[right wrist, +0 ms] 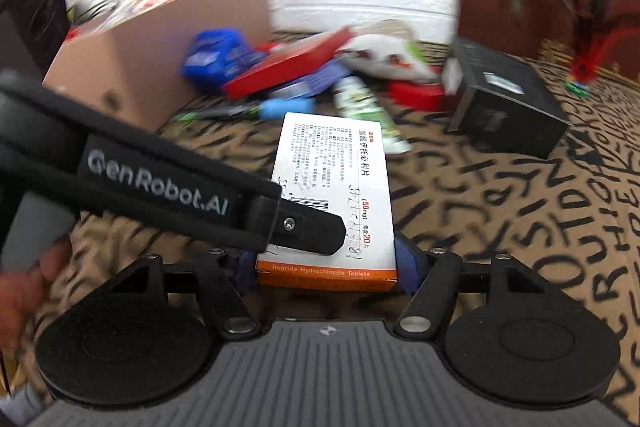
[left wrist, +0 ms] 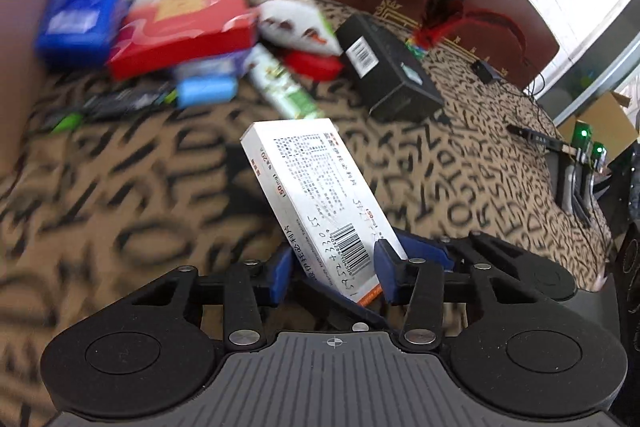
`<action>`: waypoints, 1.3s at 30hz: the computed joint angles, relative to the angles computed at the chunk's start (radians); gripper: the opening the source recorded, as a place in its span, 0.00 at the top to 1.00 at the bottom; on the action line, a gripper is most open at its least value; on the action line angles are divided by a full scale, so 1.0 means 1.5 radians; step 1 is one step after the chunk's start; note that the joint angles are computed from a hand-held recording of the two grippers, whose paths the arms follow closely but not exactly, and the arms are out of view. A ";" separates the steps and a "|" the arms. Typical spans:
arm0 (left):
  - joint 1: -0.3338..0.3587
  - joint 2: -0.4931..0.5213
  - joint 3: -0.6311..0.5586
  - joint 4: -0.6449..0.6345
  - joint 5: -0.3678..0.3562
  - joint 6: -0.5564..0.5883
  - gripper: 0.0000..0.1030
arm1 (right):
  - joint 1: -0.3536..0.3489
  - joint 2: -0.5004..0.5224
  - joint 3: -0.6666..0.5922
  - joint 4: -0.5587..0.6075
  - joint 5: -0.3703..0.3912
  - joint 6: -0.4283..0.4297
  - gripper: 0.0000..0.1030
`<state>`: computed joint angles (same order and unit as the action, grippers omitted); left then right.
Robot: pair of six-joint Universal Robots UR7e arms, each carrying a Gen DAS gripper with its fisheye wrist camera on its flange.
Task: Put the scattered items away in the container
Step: 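Close both tools on the white orange-striped medicine box, then lift the white medicine box with both tools and drop it into the cardboard box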
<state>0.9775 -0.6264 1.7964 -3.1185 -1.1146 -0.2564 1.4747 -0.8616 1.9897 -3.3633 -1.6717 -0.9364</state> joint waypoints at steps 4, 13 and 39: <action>0.002 -0.042 0.064 -0.020 -0.015 0.002 0.41 | 0.007 -0.030 0.036 0.050 0.013 -0.005 0.25; -0.002 -0.043 0.094 -0.099 0.026 0.006 0.25 | 0.016 -0.051 0.041 0.095 0.018 0.052 0.20; -0.024 -0.046 0.123 -0.162 0.080 0.005 0.54 | 0.065 -0.007 0.053 -0.006 -0.063 0.003 0.28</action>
